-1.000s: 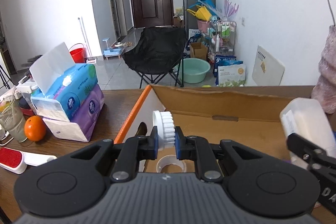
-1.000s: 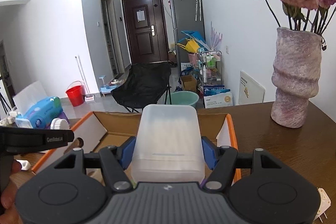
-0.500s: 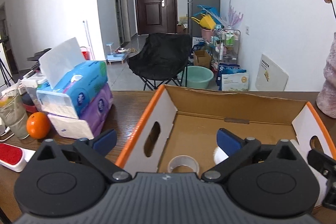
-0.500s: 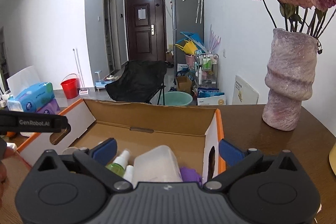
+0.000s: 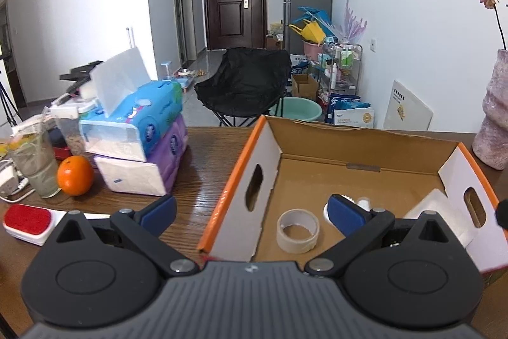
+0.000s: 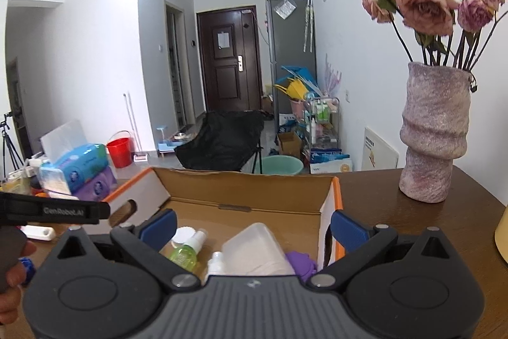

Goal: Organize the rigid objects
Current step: 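Withdraw both grippers from the box, moving the left toward the blue cap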

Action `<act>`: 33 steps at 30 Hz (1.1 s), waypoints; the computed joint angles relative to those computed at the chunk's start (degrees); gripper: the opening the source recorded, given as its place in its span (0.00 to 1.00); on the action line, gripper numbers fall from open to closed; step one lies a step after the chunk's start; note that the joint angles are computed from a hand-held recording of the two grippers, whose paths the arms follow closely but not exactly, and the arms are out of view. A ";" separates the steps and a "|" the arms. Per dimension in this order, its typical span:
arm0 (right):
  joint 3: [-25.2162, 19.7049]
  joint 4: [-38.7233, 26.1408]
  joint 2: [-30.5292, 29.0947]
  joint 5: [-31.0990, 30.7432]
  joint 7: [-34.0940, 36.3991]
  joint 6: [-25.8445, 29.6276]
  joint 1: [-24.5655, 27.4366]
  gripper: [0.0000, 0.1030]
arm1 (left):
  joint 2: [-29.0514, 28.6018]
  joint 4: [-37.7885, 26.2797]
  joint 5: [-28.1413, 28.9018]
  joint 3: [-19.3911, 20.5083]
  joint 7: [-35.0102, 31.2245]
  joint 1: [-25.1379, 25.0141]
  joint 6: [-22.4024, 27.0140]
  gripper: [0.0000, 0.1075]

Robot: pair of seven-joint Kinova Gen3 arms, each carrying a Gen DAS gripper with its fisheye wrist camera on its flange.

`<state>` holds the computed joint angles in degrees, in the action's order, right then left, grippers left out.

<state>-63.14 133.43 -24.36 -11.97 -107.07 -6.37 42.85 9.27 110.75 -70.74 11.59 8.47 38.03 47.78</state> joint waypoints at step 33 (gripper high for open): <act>18.49 10.72 -23.79 5.28 -11.72 14.21 -27.21 1.00 | -21.39 22.30 6.17 17.43 9.87 -4.17 6.53 0.96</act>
<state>-44.66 144.15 -48.15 -6.69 -118.79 7.84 15.64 -12.12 133.04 -64.57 29.02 18.34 33.86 54.32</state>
